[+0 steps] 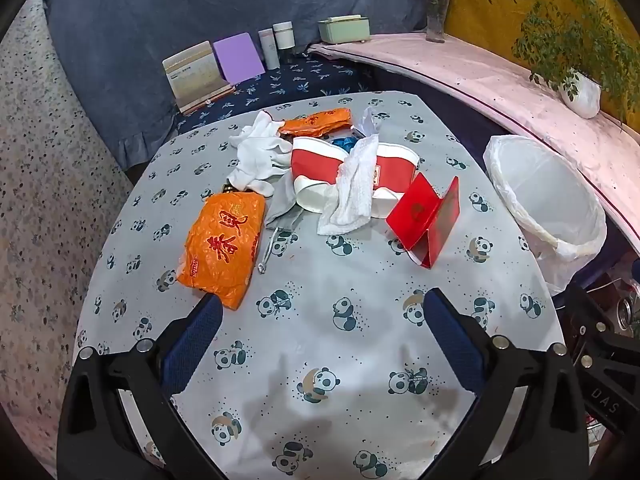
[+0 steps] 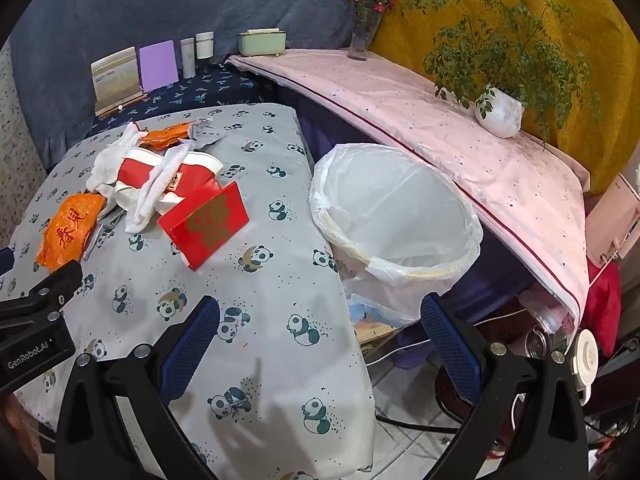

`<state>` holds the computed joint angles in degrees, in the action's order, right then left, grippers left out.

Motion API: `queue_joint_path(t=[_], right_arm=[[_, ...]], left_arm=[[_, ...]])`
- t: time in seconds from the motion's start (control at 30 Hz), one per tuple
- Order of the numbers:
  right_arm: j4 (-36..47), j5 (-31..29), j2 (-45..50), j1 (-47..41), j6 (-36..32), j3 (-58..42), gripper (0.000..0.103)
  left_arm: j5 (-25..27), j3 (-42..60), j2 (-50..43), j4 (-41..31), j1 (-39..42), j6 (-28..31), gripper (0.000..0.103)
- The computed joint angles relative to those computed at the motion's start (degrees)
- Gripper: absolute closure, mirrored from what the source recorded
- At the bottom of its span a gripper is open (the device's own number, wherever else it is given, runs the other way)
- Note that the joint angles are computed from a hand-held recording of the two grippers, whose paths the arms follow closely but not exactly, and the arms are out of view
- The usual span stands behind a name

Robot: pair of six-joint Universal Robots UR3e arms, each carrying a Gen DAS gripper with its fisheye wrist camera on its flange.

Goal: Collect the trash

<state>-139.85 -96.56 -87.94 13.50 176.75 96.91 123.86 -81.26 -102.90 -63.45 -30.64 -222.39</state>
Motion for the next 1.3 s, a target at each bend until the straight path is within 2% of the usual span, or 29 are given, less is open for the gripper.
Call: queue_joint_path(t=[0.4, 0.53, 1.3], right_arm=[[2.5, 0.2, 0.2, -0.1, -0.2, -2.5, 0.007], [0.4, -0.8, 0.9, 0.6, 0.0, -1.2, 0.007], [0.7, -1.0, 1.1, 0.0, 0.3, -1.9, 0.007]], left_arm=[[-0.1, -0.3, 0.3, -0.2, 0.0, 0.1, 0.007], [-0.1, 0.1, 0.3, -0.4, 0.1, 0.1, 0.007], [0.1, 1.8, -0.7, -0.5, -0.6, 0.0, 0.007]])
